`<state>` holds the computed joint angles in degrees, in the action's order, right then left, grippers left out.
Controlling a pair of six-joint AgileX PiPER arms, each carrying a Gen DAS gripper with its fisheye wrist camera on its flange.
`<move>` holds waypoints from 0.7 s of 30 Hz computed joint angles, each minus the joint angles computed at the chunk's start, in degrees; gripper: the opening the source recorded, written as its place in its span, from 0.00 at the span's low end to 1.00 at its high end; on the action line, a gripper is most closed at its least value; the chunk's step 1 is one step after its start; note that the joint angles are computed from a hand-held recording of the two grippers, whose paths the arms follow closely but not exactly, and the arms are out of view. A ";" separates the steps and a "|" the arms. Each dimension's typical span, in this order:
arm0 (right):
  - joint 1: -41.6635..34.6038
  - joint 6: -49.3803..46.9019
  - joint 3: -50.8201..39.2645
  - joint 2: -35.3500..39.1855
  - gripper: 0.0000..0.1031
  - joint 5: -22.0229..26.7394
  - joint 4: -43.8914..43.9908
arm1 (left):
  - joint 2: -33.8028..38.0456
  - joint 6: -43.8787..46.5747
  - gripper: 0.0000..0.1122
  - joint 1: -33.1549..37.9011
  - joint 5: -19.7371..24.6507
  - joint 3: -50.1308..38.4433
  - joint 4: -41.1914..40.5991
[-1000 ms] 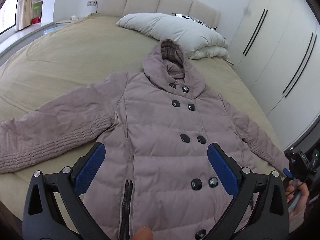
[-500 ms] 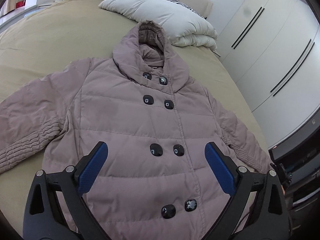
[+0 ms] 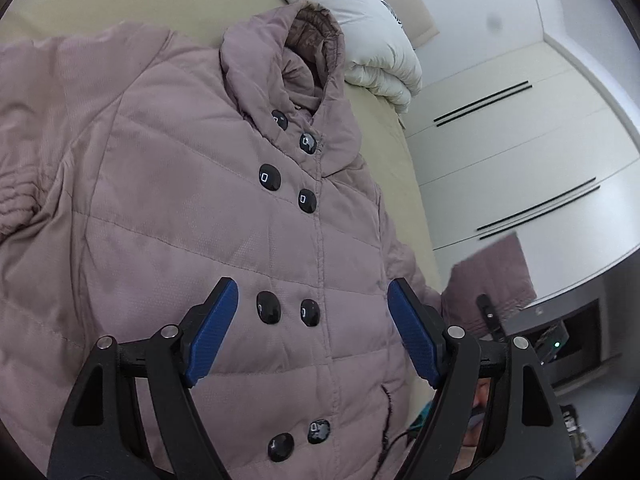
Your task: Fold large clothes
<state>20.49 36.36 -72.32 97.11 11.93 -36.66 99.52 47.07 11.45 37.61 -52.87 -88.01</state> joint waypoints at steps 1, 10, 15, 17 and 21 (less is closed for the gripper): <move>4.68 1.85 -1.55 1.60 0.13 2.46 -5.73 | 1.06 1.67 0.70 1.03 2.65 0.20 -2.10; 26.49 15.97 -11.05 15.43 0.13 17.95 -30.37 | 10.89 0.03 0.86 5.19 21.06 -5.39 -7.90; 30.15 13.57 -9.50 16.91 0.13 19.64 -33.83 | 13.43 -3.14 0.86 4.63 21.32 -12.00 -4.76; 30.45 12.43 -9.80 17.81 0.13 18.96 -34.73 | 15.43 -5.93 0.85 4.18 20.26 -15.57 -1.33; 31.44 9.31 -12.02 19.27 0.22 18.68 -32.35 | 20.01 -10.53 0.33 3.58 21.23 -21.01 3.96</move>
